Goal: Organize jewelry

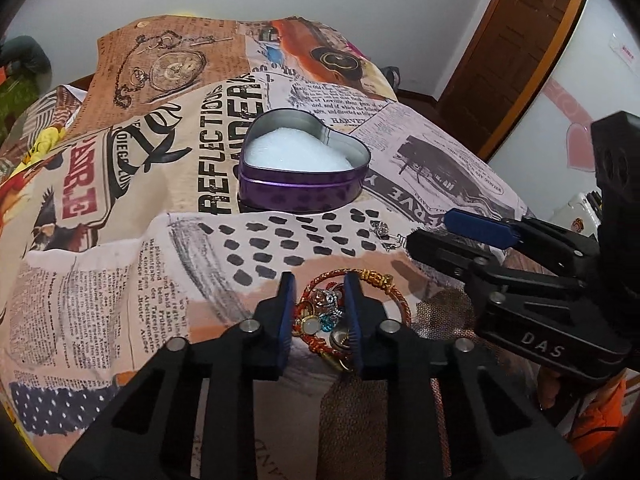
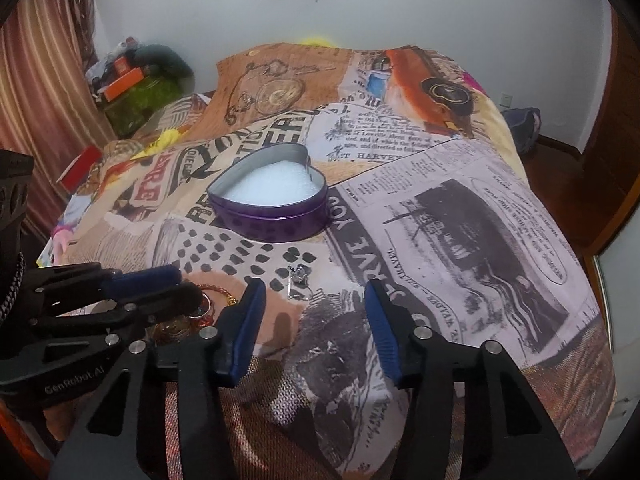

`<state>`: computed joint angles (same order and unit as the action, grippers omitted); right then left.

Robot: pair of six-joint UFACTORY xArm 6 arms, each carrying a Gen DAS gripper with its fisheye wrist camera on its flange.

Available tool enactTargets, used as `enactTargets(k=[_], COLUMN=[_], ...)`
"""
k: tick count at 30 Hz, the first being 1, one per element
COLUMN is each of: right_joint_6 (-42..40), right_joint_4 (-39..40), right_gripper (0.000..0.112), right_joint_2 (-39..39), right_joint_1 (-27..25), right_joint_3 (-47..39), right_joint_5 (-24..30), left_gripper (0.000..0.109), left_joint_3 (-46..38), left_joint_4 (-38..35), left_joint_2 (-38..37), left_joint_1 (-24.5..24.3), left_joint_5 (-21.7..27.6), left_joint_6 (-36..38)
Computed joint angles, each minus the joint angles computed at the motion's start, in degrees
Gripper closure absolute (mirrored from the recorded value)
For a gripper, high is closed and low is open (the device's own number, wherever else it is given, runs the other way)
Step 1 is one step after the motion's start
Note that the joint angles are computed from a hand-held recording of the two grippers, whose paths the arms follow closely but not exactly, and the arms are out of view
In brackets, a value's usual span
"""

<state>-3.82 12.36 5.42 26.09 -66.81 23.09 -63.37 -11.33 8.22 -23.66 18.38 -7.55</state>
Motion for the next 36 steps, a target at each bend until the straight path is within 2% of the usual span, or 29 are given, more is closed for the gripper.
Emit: enactTargets(k=[7,12,22,26,30,36], right_joint_6=[-3.62,-5.22,-7.42,-7.15,-7.75,-6.28], right_joint_4=[3.27,4.21,5.74,4.27,4.33,3.24], right_gripper=[0.079,0.086,0.092,0.102,0.103,0.103], right_joint_2=[2.12,4.05,7.54,7.93,7.96,6.69], right_joint_1=[0.02,0.06,-0.05,0.09,0.13,0.05], right_joint_3=[-2.38,-4.72,-8.54,-8.83,-8.76,-8.04], right_joint_5=[2.05,3.12,6.13,6.10,5.83,4.54], left_gripper=[0.099,0.099,0.099,0.099,0.099,0.099], left_joint_3=[0.66,0.74,2.11,2.08,2.26,2.09], left_joint_4=[-0.34,2.35,3.35,4.79,6.38,12.43], left_joint_2=[-0.49,-0.77,-1.62,-1.30,-1.46,-2.42], left_joint_1=[0.20,0.60,2.94,3.77,3.91,4.14], left_joint_5=[-2.42,-4.12,-6.31,-6.45,-6.69,-7.29], left_joint_6=[0.37,-0.97,-4.06,-6.11,-7.63,-12.62])
